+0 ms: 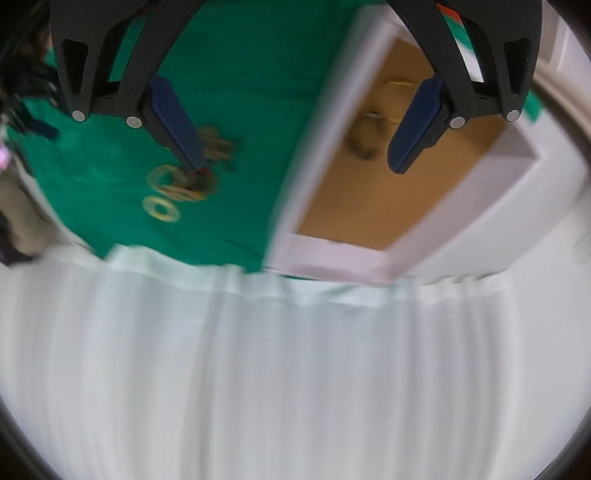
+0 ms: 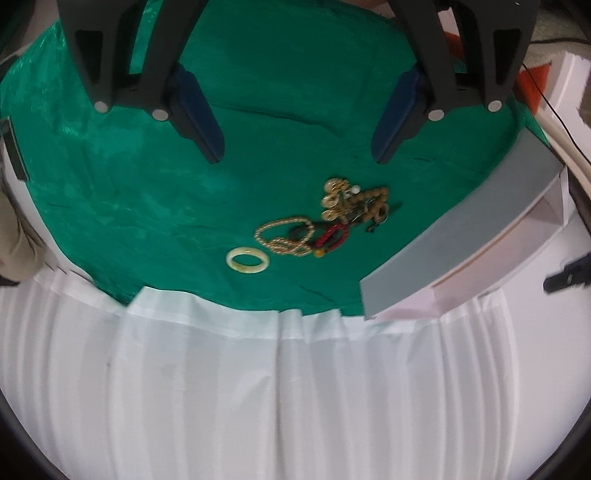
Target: Organize jewelry
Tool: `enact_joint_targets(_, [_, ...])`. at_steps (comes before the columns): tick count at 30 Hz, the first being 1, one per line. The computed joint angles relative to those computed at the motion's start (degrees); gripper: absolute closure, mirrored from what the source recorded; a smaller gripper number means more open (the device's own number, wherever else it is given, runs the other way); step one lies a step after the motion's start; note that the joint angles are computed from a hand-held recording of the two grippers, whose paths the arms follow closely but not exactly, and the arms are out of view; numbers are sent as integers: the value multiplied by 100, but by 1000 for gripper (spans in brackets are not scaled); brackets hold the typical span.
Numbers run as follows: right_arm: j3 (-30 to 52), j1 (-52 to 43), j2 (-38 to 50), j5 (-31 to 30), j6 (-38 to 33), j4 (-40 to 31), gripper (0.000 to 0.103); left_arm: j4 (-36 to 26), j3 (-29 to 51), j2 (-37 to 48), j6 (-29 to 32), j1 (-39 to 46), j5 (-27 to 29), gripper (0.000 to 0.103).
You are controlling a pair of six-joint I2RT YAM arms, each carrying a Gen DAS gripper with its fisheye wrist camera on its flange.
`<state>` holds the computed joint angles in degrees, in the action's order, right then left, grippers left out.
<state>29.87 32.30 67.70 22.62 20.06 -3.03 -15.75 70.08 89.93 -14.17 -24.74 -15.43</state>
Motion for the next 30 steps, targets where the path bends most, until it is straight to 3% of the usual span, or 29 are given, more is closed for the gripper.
enact_joint_targets(7, [-387, -610, -337, -705, 381, 17, 19, -451, 550, 871, 167, -723, 532, 3])
enact_joint_targets(13, [-299, -368, -70, -300, 486, -290, 19, -600, 738, 1401, 310, -907, 934, 1])
enact_joint_targets(21, [-42, 141, 103, 304, 326, -604, 19, -693, 750, 1565, 78, -927, 743, 1])
enact_joint_targets(30, [-6, 202, 306, 134, 278, -520, 19, -926, 816, 1734, -13, -988, 714, 1])
